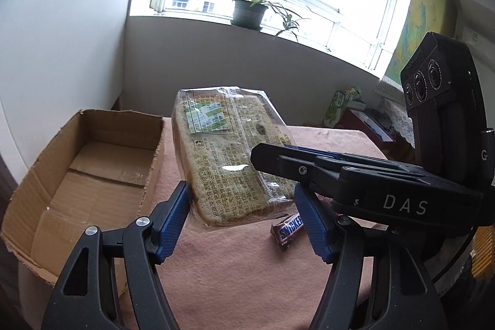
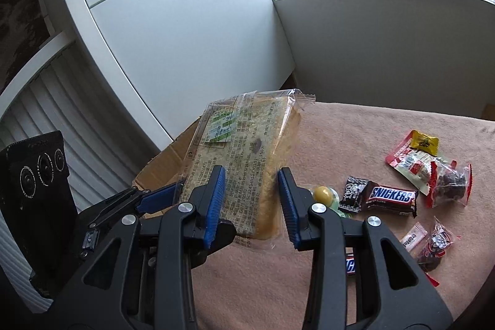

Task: Organize snacks
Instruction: 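Lift the bread loaf with the right tool and lower it into the cardboard box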

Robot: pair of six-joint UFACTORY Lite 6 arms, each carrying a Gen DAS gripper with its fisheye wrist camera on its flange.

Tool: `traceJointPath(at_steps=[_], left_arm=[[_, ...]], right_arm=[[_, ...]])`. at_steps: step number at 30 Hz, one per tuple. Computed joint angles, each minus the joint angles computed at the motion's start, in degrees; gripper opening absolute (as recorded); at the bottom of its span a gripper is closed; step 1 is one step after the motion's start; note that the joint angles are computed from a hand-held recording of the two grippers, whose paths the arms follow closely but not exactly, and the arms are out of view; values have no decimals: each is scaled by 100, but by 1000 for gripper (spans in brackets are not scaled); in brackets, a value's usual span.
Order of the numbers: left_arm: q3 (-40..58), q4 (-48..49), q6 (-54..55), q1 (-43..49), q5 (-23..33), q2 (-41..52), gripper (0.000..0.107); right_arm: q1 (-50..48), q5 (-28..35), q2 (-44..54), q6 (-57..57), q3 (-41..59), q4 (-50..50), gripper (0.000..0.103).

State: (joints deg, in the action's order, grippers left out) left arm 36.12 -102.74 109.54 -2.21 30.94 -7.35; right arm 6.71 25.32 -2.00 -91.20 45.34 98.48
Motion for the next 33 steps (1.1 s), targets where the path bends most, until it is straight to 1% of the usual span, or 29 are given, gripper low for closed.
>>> traceJointPath(at_steps=[3,7,10,17,18,22,23,24,25,26,28,33], left_arm=[[33,263,-115,742,410,150,68],[-5,370,-55,1525,746,292,67],[18,384,10,1910,882,458,67],[132,356,145,2374,911,801,67],[220,368,124,2386,898,896,67],[293,282,168,2347,760,1023,67],[289,92,311,2259,587,1031,67],[267,-248,565,2125,314,1013,67],[226,-478,762,2079,129,976,67],[232,-481,760,2107,145,998,67],[294,-188,468,2275,370,1056,67],[167,-198,511,2389,522,887,67]], right_arm=[[618,-290,486,-207,464,370,38],[1103,-388,1147,-346,1038,676,38],[1324,-390,1609,-341,1420,787,38],[1590,-373,2395,-127,2104,734,38],[1650,-402,2453,-185,2133,828,38],[1534,-300,2724,28,2330,587,38],[1554,-406,2736,27,2337,597,43],[1598,-560,2656,-158,2249,805,54],[1623,-647,2587,-527,2142,1176,58],[1610,-656,2520,-786,2051,1421,63],[1531,-633,2408,-863,1940,1463,64],[1285,-569,1989,-1135,1505,1648,64]])
